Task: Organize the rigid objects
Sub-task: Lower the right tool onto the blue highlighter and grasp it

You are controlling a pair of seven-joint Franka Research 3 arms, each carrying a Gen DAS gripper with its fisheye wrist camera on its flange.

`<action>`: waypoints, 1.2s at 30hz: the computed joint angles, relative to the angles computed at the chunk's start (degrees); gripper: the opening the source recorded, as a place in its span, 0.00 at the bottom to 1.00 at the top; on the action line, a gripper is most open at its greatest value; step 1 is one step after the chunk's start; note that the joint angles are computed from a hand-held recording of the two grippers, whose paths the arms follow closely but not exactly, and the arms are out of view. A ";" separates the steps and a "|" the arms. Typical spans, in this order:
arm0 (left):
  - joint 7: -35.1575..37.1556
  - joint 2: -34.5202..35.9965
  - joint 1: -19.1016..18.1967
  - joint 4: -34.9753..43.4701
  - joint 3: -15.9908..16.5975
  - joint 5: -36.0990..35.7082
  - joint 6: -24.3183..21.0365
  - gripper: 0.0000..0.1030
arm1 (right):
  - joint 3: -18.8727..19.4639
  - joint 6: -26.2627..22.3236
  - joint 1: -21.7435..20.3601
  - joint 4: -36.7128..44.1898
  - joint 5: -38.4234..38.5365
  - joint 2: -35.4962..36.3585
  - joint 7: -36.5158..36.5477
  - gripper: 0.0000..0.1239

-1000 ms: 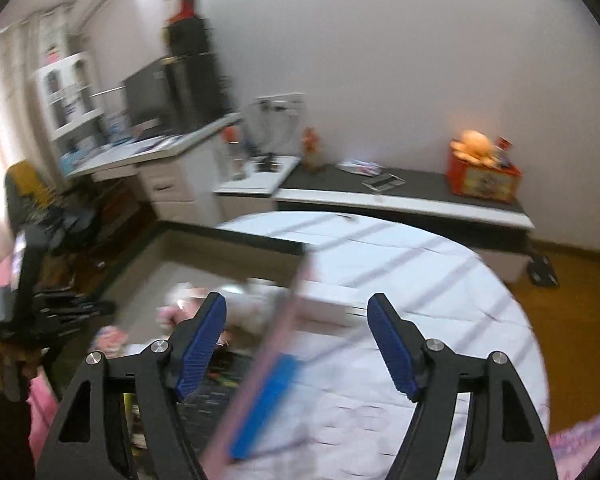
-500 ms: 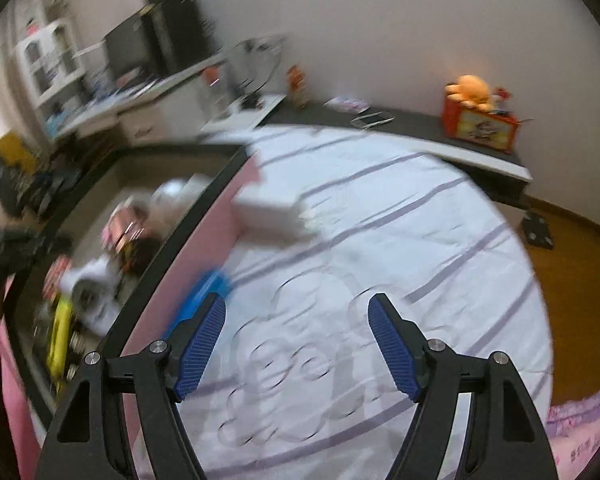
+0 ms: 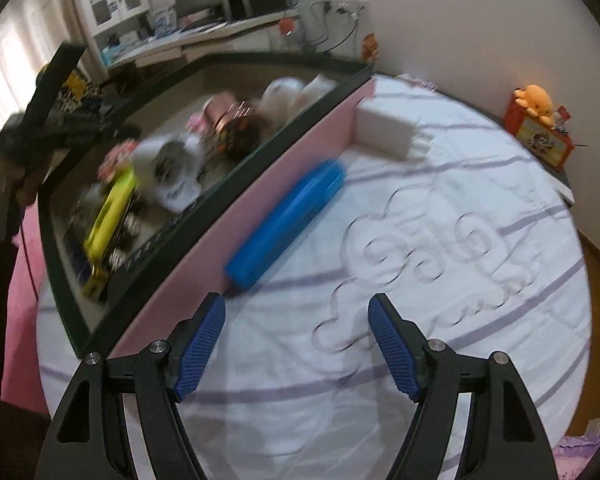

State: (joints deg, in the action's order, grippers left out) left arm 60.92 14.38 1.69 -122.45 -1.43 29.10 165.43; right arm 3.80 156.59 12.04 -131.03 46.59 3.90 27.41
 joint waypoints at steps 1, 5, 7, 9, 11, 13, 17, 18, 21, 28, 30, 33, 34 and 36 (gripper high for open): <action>-0.18 -0.03 -0.12 -0.02 0.14 0.31 -0.11 0.08 | 0.05 -0.39 -0.01 0.05 0.02 0.23 -0.43 0.61; -0.57 0.00 -0.24 0.05 0.12 0.70 -0.38 0.08 | 0.32 1.03 0.07 1.20 -0.09 1.42 -1.40 0.61; -0.03 -0.01 0.09 0.02 -0.19 0.14 -0.44 0.08 | 0.51 0.84 -0.50 2.36 2.44 1.98 -2.18 0.61; 0.12 0.01 0.08 0.19 -0.23 0.03 -0.70 0.08 | 0.73 2.18 -0.87 3.06 5.20 2.50 -2.88 0.61; 0.22 0.04 0.13 0.18 -0.25 -0.10 -0.65 0.08 | 0.86 5.44 -0.93 3.18 6.96 3.00 -2.17 0.61; 0.13 0.01 0.02 0.19 -0.17 0.04 -0.71 0.08 | 0.29 8.19 -0.76 3.26 4.87 3.70 2.75 0.61; -0.40 0.09 -0.26 0.45 0.08 0.78 -1.14 0.08 | 1.40 7.15 -2.01 2.97 6.39 2.91 0.74 0.61; -0.37 0.09 -0.23 0.49 0.02 0.74 -1.19 0.08 | 1.48 7.22 -1.83 2.93 6.27 2.85 0.51 0.61; -0.35 0.11 -0.16 0.52 -0.05 0.72 -1.19 0.08 | 1.49 5.74 -1.34 3.68 4.50 3.45 1.12 0.61; -0.41 0.10 -0.37 0.84 -0.19 0.61 -1.81 0.08 | 1.10 9.49 -0.86 5.08 -0.21 6.04 5.91 0.61; -0.52 0.10 -0.32 0.74 -0.23 0.61 -1.62 0.08 | 0.70 14.93 -0.06 3.36 -2.94 5.65 10.04 0.61; -0.82 0.08 -0.47 0.71 -0.11 1.00 -1.55 0.08 | 3.88 12.65 -3.16 3.36 3.25 4.43 4.69 0.61; -0.83 0.13 -0.45 0.77 -0.10 1.03 -1.58 0.08 | 3.99 11.50 -3.31 3.66 4.34 4.28 3.31 0.61; -0.87 0.07 -0.44 0.67 -0.12 1.10 -1.47 0.08 | 3.37 10.39 -2.49 4.37 3.41 4.80 3.55 0.61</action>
State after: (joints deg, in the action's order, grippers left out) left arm 60.05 14.46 1.26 -121.78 -1.55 30.19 163.95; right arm 7.17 166.98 9.55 -126.66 50.00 8.70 30.96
